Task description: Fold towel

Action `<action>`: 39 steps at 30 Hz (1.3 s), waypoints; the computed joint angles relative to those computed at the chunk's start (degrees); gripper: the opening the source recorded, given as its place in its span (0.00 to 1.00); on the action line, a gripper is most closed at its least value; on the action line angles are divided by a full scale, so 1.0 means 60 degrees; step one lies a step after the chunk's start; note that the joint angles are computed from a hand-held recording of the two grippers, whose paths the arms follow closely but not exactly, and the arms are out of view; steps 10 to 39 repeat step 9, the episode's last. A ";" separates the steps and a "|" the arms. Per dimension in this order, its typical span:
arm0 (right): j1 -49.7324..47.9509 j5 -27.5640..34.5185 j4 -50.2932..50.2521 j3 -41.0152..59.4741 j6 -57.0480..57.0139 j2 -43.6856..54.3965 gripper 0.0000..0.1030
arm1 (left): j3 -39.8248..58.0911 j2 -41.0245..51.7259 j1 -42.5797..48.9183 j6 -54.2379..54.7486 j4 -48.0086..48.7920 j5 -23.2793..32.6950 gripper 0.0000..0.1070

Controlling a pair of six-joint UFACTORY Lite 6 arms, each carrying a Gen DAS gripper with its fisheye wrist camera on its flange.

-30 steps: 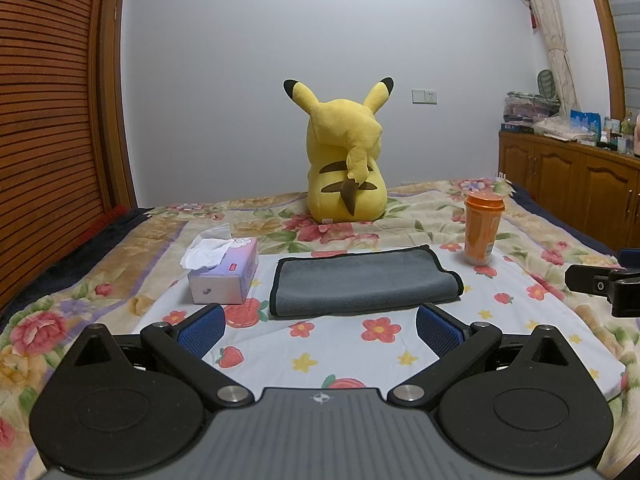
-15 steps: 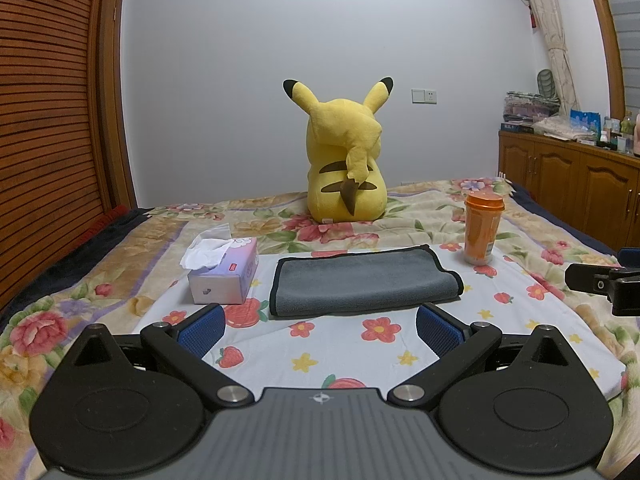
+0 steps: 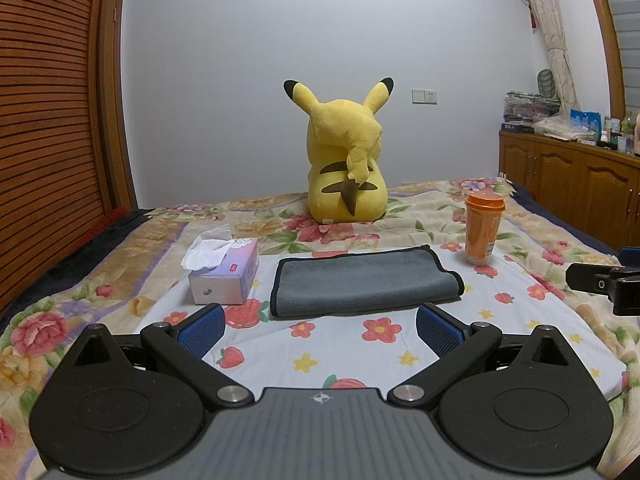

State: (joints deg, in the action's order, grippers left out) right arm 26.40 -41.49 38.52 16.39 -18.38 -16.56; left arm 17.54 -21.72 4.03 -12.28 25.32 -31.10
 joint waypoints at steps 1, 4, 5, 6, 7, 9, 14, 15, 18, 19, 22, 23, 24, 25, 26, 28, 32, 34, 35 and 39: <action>0.0006 -0.0007 0.0006 0.0000 -0.0001 0.0000 1.00 | 0.0006 0.0002 0.0011 -0.0002 0.0012 0.0002 0.96; 0.0002 -0.0003 -0.0004 0.0003 0.0005 0.0004 1.00 | 0.0015 0.0008 0.0009 -0.0007 0.0015 0.0012 0.96; 0.0002 -0.0003 -0.0004 0.0003 0.0005 0.0004 1.00 | 0.0012 -0.0004 0.0006 0.0002 0.0008 0.0018 0.96; 0.0002 -0.0003 -0.0004 0.0003 0.0005 0.0004 1.00 | 0.0002 -0.0011 -0.0024 0.0077 -0.0084 0.0017 0.96; -0.0002 0.0001 0.0000 0.0005 -0.0003 -0.0002 1.00 | 0.0019 0.0037 0.0010 0.0096 -0.0075 -0.0023 0.96; 0.0000 -0.0003 -0.0010 -0.0001 0.0013 0.0001 1.00 | 0.0032 0.0065 0.0068 0.0041 0.0012 -0.0054 0.96; 0.0000 -0.0003 -0.0010 -0.0001 0.0013 0.0001 1.00 | 0.0032 0.0065 0.0068 0.0041 0.0012 -0.0054 0.96; 0.0000 -0.0003 -0.0010 -0.0001 0.0013 0.0001 1.00 | 0.0032 0.0065 0.0068 0.0041 0.0012 -0.0054 0.96; 0.0000 -0.0003 -0.0010 -0.0001 0.0013 0.0001 1.00 | 0.0032 0.0065 0.0068 0.0041 0.0012 -0.0054 0.96; 0.0000 -0.0003 -0.0010 -0.0001 0.0013 0.0001 1.00 | 0.0032 0.0065 0.0068 0.0041 0.0012 -0.0054 0.96; 0.0000 -0.0003 -0.0010 -0.0001 0.0013 0.0001 1.00 | 0.0032 0.0065 0.0068 0.0041 0.0012 -0.0054 0.96; 0.0000 -0.0003 -0.0010 -0.0001 0.0013 0.0001 1.00 | 0.0032 0.0065 0.0068 0.0041 0.0012 -0.0054 0.96; 0.0000 -0.0003 -0.0010 -0.0001 0.0013 0.0001 1.00 | 0.0032 0.0065 0.0068 0.0041 0.0012 -0.0054 0.96; 0.0000 -0.0003 -0.0010 -0.0001 0.0013 0.0001 1.00 | 0.0032 0.0065 0.0068 0.0041 0.0012 -0.0054 0.96; 0.0000 -0.0003 -0.0010 -0.0001 0.0013 0.0001 1.00 | 0.0032 0.0065 0.0068 0.0041 0.0012 -0.0054 0.96; 0.0000 -0.0003 -0.0010 -0.0001 0.0013 0.0001 1.00 | 0.0032 0.0065 0.0068 0.0041 0.0012 -0.0054 0.96; 0.0000 -0.0003 -0.0010 -0.0001 0.0013 0.0001 1.00 | 0.0032 0.0065 0.0068 0.0041 0.0012 -0.0054 0.96; 0.0000 -0.0003 -0.0010 -0.0001 0.0013 0.0001 1.00 | 0.0032 0.0065 0.0068 0.0041 0.0012 -0.0054 0.96; 0.0000 -0.0003 -0.0010 -0.0001 0.0013 0.0001 1.00 | 0.0032 0.0065 0.0068 0.0041 0.0012 -0.0054 0.96; 0.0000 -0.0003 -0.0010 -0.0001 0.0013 0.0001 1.00 | 0.0032 0.0065 0.0068 0.0041 0.0012 -0.0054 0.96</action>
